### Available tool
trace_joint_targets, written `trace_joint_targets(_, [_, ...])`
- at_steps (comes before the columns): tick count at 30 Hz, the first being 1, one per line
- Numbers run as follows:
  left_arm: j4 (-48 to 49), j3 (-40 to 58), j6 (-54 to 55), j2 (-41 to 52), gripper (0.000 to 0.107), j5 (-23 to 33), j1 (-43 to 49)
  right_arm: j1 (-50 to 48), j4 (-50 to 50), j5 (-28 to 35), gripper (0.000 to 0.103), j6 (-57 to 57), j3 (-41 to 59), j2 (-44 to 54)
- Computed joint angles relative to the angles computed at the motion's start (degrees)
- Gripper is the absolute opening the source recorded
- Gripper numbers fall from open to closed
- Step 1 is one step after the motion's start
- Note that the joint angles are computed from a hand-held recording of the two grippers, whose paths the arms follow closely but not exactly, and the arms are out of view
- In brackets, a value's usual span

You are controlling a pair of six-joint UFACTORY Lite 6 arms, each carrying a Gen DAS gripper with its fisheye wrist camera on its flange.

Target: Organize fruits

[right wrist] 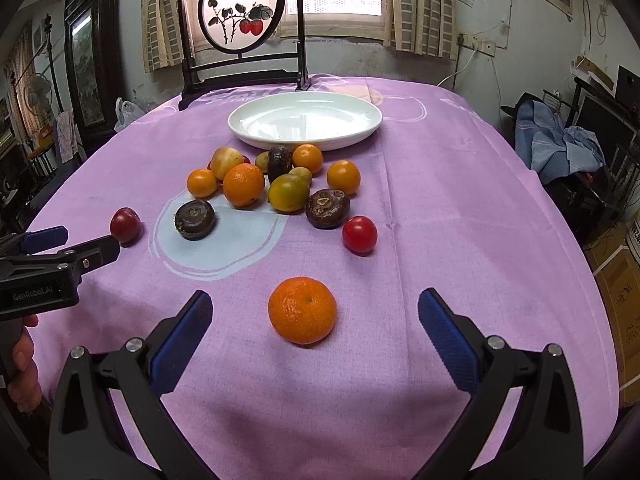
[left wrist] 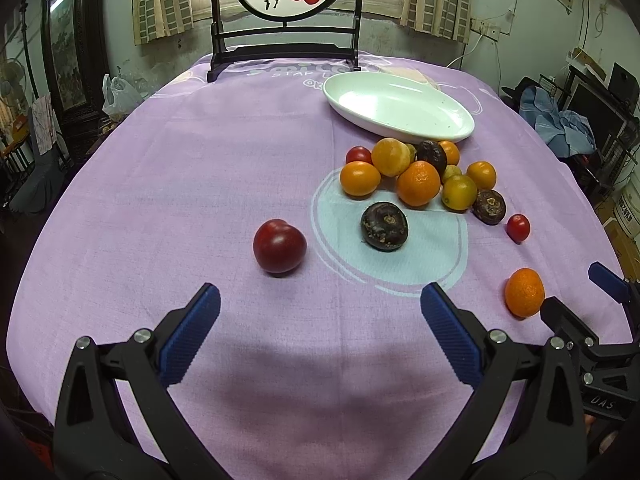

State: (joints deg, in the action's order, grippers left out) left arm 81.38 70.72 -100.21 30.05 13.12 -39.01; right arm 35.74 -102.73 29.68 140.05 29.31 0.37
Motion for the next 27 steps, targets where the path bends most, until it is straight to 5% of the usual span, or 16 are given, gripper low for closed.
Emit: trace_joint_targets(27, [0.83,-0.29,-0.99,-0.17,0.101,0.24,-0.22,0.65,-1.03,0.16,0.102,1.93,-0.71,0.25])
